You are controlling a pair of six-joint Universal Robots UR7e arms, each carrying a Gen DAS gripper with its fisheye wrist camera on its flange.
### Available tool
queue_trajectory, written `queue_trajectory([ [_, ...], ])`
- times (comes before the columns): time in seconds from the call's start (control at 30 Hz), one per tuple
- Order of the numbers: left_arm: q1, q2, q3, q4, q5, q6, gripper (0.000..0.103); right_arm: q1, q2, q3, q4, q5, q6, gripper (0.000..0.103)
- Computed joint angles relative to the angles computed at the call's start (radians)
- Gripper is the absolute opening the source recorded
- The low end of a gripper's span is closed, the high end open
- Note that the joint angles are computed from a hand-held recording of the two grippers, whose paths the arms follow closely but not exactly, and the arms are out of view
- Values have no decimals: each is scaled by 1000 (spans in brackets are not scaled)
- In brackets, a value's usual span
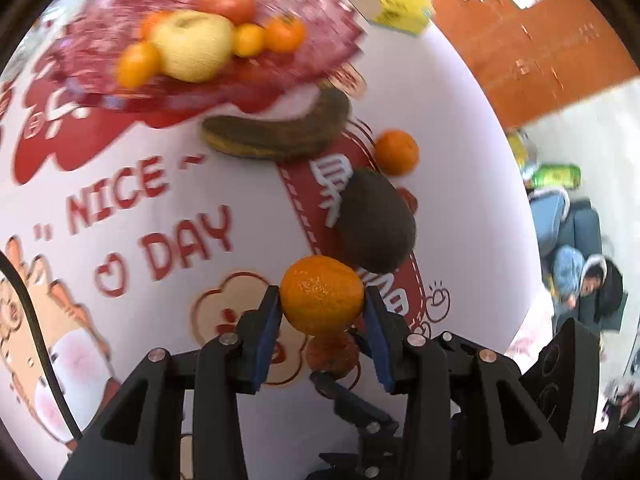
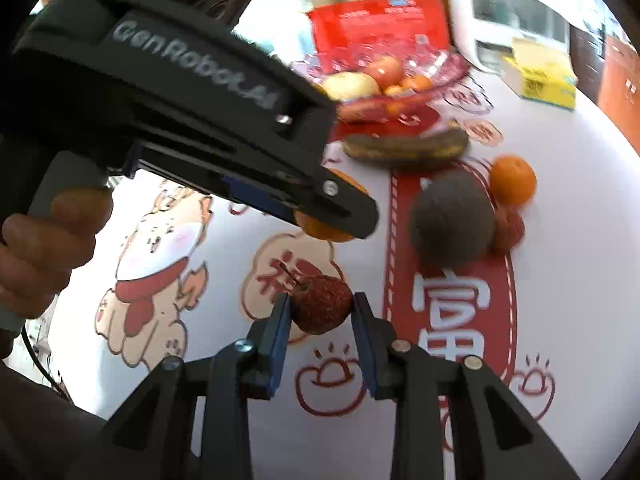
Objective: Organize fruits
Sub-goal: 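Carry orange and lychee into the pink glass bowl and open both tools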
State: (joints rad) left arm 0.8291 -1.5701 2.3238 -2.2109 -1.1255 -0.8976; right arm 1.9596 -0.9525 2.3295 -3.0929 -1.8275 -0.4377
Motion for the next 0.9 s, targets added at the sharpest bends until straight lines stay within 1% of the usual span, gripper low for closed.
queue_trajectory([
  [0.2, -50, -126, 4, 144, 98, -143, 40, 31, 12, -71, 79, 51, -64, 31],
  [0.3, -74, -190, -9, 242, 148, -213, 40, 45, 30, -113, 112, 77, -89, 31],
  [0.43, -111, -244, -36, 361, 217, -294, 40, 73, 37, -143, 135, 113, -100, 31],
  [0.57, -137, -276, -72, 444, 290, -341, 40, 93, 65, -206, 164, 132, -107, 31],
  [0.63, -148, -282, -94, 476, 326, -351, 40, 99, 82, -234, 148, 139, -120, 31],
  [0.7, -143, -272, -114, 477, 354, -331, 40, 99, 95, -257, 151, 144, -126, 31],
  [0.77, -137, -260, -134, 478, 377, -312, 40, 102, 112, -278, 128, 135, -129, 31],
  [0.9, -112, -221, -163, 428, 409, -249, 40, 95, 139, -328, 97, 130, -127, 31],
])
